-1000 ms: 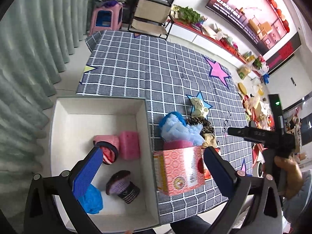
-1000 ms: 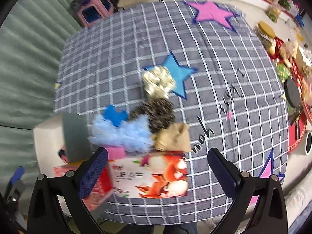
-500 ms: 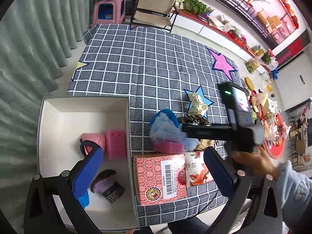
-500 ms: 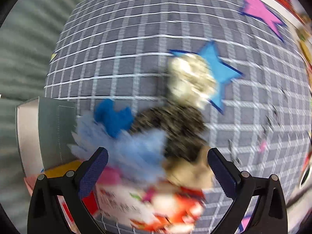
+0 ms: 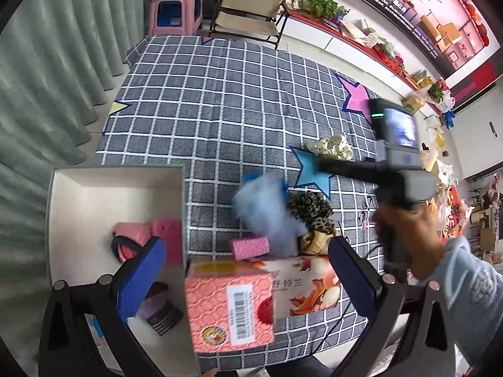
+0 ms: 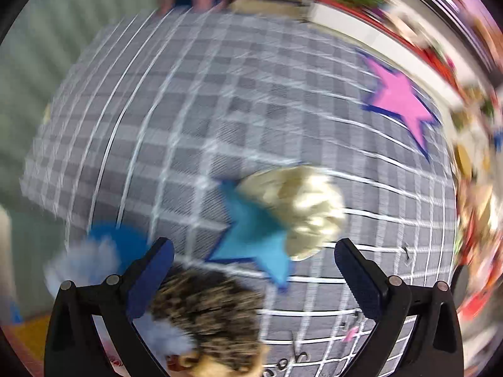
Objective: Organize soft objects
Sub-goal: 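Move both tools back toward the pile of soft items, then grasp leopard-print scrunchie with left tool while right tool grasps cream polka-dot scrunchie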
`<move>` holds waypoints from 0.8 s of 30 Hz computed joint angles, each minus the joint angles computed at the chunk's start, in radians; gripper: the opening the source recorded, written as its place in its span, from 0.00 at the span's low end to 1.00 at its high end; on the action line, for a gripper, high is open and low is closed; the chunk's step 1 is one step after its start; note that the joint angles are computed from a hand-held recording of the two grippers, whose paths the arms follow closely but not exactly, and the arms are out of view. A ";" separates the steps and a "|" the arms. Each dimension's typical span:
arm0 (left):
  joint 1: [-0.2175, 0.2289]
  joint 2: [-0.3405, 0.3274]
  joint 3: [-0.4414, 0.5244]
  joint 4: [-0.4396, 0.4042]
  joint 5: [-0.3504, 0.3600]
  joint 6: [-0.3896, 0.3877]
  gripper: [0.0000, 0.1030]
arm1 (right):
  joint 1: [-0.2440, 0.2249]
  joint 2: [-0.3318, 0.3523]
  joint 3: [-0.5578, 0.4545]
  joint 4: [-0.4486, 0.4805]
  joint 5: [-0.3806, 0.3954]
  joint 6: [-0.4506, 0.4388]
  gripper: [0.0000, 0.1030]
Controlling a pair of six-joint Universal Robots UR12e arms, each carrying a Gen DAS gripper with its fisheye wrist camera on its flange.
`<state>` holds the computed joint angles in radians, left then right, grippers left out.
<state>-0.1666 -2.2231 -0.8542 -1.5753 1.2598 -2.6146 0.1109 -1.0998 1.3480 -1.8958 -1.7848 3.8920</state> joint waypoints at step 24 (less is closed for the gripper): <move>-0.155 -0.121 0.099 -0.074 0.297 0.050 1.00 | -0.082 -0.004 0.115 -0.095 0.264 -0.162 0.19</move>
